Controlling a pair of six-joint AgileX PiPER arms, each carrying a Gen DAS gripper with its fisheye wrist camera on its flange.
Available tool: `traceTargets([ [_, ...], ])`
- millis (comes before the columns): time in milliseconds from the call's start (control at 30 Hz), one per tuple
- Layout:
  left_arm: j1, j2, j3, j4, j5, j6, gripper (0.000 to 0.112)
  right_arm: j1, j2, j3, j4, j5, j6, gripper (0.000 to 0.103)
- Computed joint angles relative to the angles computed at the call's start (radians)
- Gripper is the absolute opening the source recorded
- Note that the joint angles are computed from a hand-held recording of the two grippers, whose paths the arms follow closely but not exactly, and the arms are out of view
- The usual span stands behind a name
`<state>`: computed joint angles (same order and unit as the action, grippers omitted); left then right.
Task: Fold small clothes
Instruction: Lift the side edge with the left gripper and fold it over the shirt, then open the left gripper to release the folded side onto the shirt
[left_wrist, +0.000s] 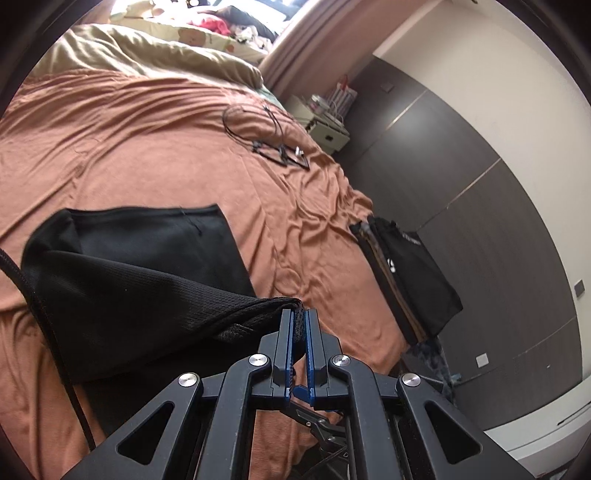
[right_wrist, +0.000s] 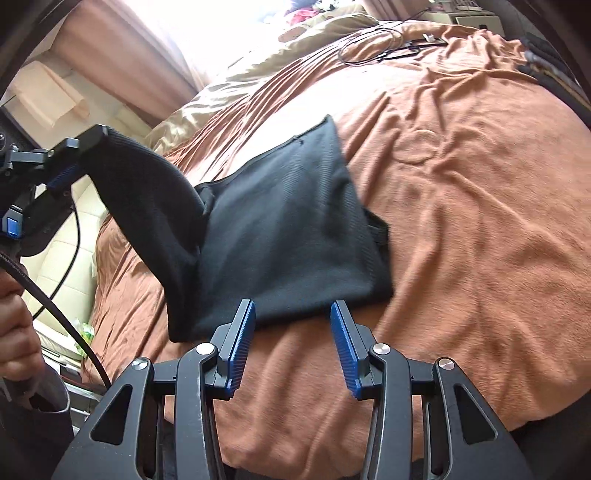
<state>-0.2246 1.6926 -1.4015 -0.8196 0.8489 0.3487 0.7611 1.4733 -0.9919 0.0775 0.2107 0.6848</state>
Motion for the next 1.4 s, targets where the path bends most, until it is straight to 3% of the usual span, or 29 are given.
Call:
traceTargets([
  [133,-0.055,0.056,-0.035,0.045,0.009,-0.053,0.015,-0.007,-0.023,0.024,0.017,0.007,-0.016,0.040],
  [200,-0.056,0.067,-0.023,0.007,0.014,-0.022,0.033,-0.009,-0.037,0.033,0.007,0.012,-0.011,0.040],
  [300,-0.055,0.045,0.022,0.014,-0.018,-0.009,0.051,-0.015,-0.045,0.032,0.014,0.026,-0.034,0.040],
  [600,0.041,-0.009,0.183,0.073,-0.075,-0.013,0.051,-0.037,0.023,-0.118,-0.018,0.164,-0.106,0.040],
  [833,0.148,-0.045,0.344,0.107,-0.140,0.001,0.051,-0.123,0.138,-0.246,0.294,0.238,-0.437,0.036],
  [1033,0.214,-0.057,0.452,0.110,-0.190,0.033,0.051,-0.153,0.213,-0.315,0.320,0.277,-0.447,0.035],
  [1167,0.229,-0.032,0.487,0.092,-0.210,0.055,0.051,-0.171,0.241,-0.330,0.360,0.280,-0.468,0.026],
  [1400,0.223,0.003,0.518,0.054,-0.247,0.112,0.050,-0.192,0.270,-0.379,0.369,0.304,-0.472,0.025],
])
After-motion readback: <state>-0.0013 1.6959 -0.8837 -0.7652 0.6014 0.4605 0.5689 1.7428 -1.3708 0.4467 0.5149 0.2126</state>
